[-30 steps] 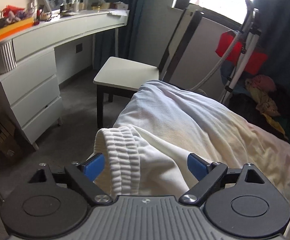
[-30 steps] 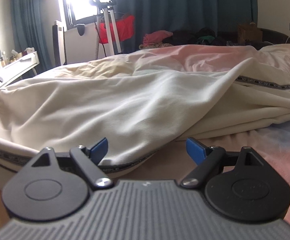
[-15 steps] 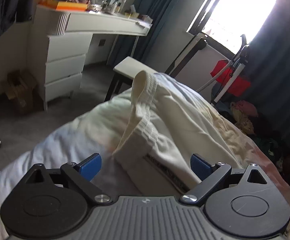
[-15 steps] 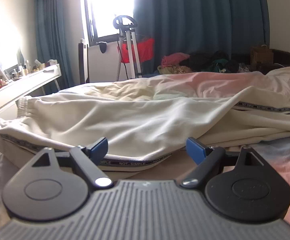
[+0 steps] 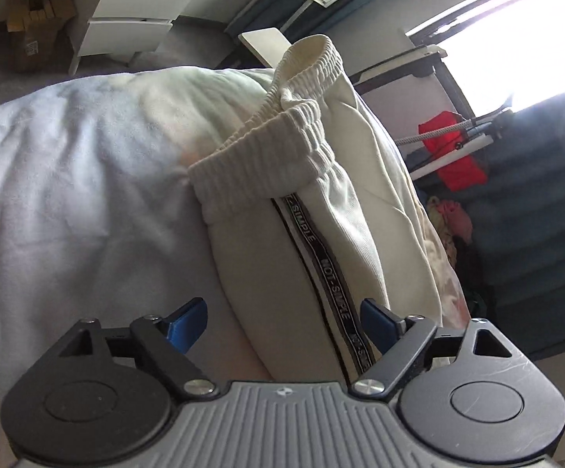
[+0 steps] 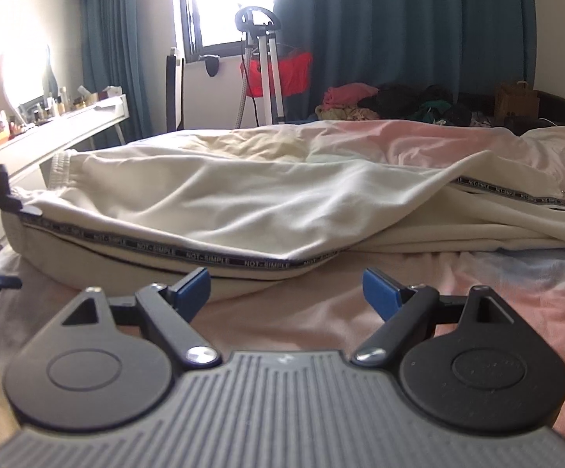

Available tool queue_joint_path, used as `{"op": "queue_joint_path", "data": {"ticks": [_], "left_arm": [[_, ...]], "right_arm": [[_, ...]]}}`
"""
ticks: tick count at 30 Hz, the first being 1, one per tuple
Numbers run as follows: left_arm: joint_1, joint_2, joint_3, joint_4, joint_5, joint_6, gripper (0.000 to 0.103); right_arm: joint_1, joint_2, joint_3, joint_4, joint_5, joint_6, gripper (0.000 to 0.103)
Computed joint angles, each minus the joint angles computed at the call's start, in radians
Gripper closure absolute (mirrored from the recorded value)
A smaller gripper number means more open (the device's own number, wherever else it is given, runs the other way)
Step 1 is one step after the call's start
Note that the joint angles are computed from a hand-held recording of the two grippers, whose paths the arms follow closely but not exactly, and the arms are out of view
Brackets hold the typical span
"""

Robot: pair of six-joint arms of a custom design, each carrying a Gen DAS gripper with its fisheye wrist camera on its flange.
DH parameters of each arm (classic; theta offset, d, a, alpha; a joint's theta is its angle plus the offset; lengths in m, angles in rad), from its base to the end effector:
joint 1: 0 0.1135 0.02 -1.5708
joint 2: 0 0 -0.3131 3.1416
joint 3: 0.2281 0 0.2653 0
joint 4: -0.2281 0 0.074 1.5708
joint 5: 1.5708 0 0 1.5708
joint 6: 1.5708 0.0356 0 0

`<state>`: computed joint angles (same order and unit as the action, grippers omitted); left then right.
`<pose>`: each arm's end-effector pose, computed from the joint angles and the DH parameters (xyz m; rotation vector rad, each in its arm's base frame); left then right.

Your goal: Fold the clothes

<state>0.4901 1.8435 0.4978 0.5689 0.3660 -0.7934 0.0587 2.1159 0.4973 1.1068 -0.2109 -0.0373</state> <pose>0.2680 0.1285 0.1013 -1.2598 1.9903 -0.5784 0.3238 0.0265 0.0669 -0.2279 2.0659 0.2325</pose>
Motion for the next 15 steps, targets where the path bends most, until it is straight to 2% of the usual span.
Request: {"op": "queue_joint_path", "data": {"ticks": [2, 3, 4, 5, 8, 11, 13, 15], "left_arm": [[0.019, 0.074, 0.061, -0.017, 0.052, -0.040, 0.060], [0.024, 0.097, 0.079, -0.020, 0.060, -0.049, 0.065], [0.027, 0.107, 0.083, -0.009, 0.057, -0.049, 0.081], [0.034, 0.104, 0.073, 0.006, 0.055, -0.047, 0.093], [0.069, 0.071, 0.013, 0.066, 0.092, -0.066, 0.096], [0.159, 0.014, -0.064, 0.111, 0.211, -0.106, 0.097], [0.237, -0.022, -0.089, 0.107, 0.293, -0.092, 0.097], [0.289, -0.050, -0.093, 0.085, 0.340, -0.030, 0.097]], "right_arm": [[0.009, 0.012, 0.008, 0.000, 0.016, -0.007, 0.016], [0.011, 0.017, 0.012, -0.004, 0.021, -0.007, 0.016], [0.014, 0.022, 0.018, -0.008, 0.024, -0.007, 0.016], [0.014, 0.028, 0.024, -0.014, 0.029, -0.010, 0.017], [0.020, 0.045, 0.052, -0.038, 0.060, -0.005, 0.016], [0.004, 0.044, 0.098, -0.092, 0.064, 0.041, 0.017], [-0.030, 0.031, 0.163, -0.186, 0.034, 0.099, 0.017], [-0.073, 0.032, 0.268, -0.310, 0.000, 0.157, 0.017]]}}
